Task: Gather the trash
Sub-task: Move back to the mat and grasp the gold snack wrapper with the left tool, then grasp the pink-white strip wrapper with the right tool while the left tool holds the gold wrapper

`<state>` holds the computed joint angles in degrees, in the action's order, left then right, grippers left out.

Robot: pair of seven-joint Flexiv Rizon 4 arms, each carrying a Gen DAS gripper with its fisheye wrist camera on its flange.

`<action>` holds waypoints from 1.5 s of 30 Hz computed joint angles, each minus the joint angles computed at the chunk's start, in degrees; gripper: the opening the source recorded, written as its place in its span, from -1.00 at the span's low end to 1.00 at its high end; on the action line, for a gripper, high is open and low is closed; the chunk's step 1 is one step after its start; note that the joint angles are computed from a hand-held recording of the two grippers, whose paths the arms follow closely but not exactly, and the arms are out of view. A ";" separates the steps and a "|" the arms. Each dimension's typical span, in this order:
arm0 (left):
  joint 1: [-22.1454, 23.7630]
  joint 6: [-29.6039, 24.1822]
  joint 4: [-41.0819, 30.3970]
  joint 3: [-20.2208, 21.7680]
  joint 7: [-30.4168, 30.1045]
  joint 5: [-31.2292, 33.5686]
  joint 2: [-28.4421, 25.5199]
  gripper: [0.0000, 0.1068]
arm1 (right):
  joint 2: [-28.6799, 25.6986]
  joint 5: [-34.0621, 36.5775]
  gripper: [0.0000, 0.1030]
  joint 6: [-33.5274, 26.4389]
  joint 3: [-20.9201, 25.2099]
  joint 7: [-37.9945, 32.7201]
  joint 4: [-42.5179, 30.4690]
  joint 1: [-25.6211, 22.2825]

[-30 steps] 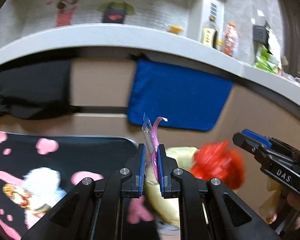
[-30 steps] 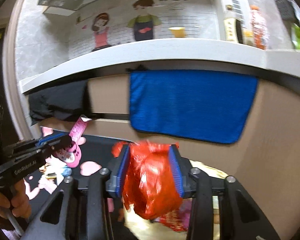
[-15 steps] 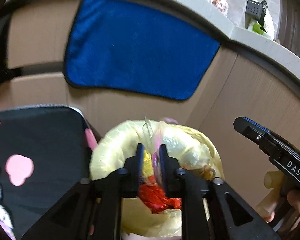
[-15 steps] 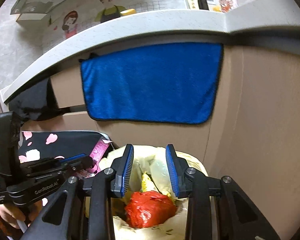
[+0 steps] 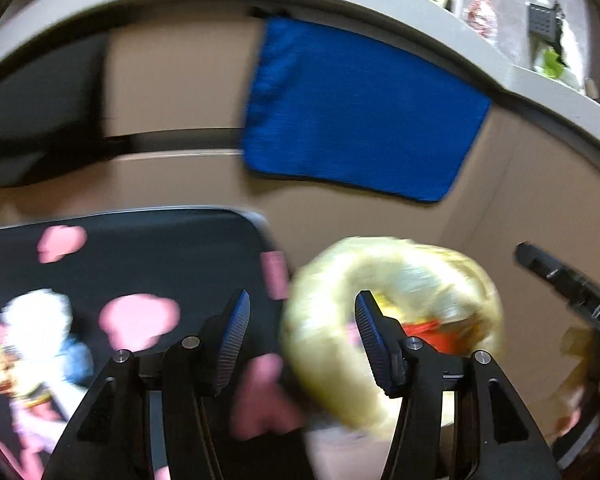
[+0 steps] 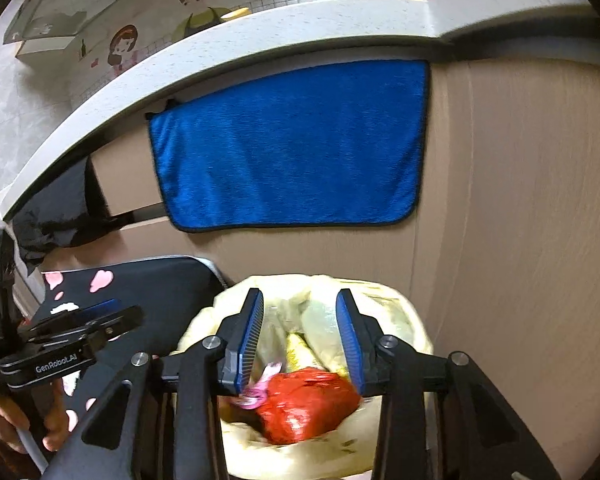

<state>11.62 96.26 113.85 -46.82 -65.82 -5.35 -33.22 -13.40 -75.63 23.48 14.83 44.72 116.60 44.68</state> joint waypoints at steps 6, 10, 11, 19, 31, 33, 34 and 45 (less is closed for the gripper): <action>11.07 4.41 6.60 -0.34 -2.74 2.20 3.72 0.04 | -5.08 -3.08 -0.26 5.98 -1.88 -3.96 -7.44 1.00; 19.14 4.04 8.30 -0.71 -5.78 4.42 3.64 0.04 | -10.17 -3.36 -0.26 9.27 -4.17 -9.48 -15.06 3.19; 22.41 3.34 8.81 -2.23 -6.10 3.59 3.12 0.04 | -11.56 -3.12 -0.26 9.85 -4.84 -11.01 -17.12 3.91; 37.87 -4.63 10.00 -11.78 -6.62 0.39 -3.15 0.04 | -22.58 2.17 -0.25 16.78 -10.27 -23.19 -32.30 8.69; 28.24 -10.00 1.88 -5.36 -14.47 -12.16 -8.22 0.04 | -28.98 13.46 -0.25 20.43 -15.47 -32.20 -38.75 13.35; 25.09 -9.15 0.62 -2.83 -14.97 -13.96 -8.18 0.04 | -28.68 14.17 -0.25 20.59 -15.84 -31.43 -37.81 13.56; 23.91 -8.51 0.19 -1.95 -14.72 -14.31 -8.27 0.02 | -28.57 14.43 -0.25 20.85 -15.91 -31.09 -37.35 13.51; 31.78 -7.37 3.26 -5.29 -2.30 -8.65 -5.26 -0.84 | -37.02 18.94 -0.14 36.38 -14.59 -46.15 -46.14 10.43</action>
<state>43.40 88.89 117.11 -52.11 -68.12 -14.00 -38.49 -50.41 -56.69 59.87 0.25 -1.43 70.46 55.12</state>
